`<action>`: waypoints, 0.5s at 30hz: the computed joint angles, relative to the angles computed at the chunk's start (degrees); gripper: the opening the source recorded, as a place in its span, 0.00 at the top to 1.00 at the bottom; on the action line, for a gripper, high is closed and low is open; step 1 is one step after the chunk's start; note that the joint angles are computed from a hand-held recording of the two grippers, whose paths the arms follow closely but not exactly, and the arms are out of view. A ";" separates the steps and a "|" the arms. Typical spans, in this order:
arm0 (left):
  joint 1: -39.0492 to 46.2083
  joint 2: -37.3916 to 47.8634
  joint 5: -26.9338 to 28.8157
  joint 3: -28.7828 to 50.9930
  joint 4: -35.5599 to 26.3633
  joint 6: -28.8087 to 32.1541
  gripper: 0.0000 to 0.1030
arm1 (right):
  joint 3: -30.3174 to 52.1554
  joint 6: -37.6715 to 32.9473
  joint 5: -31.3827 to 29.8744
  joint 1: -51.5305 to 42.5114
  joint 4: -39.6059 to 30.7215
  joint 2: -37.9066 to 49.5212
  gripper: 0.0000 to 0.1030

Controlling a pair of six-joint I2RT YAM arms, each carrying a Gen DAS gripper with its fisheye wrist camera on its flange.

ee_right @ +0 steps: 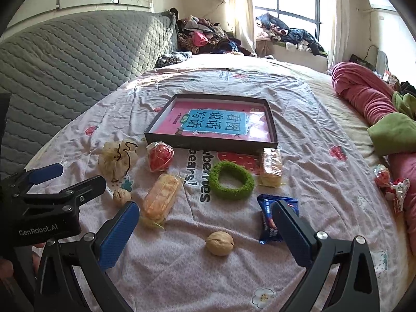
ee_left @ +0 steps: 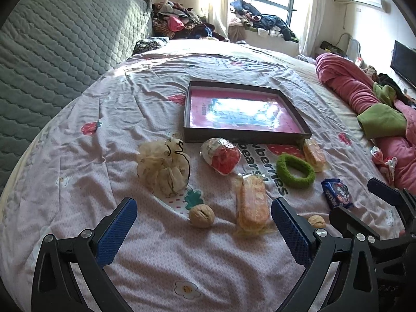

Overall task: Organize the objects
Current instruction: 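Move both tools toward the green ring and the mesh pouch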

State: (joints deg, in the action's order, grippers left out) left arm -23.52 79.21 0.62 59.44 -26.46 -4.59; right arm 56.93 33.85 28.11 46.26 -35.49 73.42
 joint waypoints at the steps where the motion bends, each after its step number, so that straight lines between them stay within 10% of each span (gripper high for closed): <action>1: 0.11 0.58 -0.13 0.33 0.19 0.05 0.00 | 0.36 -0.33 -0.11 -0.57 0.36 0.86 0.00; 15: 2.70 13.22 0.26 8.19 3.20 1.35 0.00 | 4.63 -5.30 -8.64 -8.79 3.41 9.52 0.01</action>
State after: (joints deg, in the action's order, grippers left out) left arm -20.82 92.43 0.87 67.63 -23.26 -3.24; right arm 61.56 28.55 19.47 37.47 -32.08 82.94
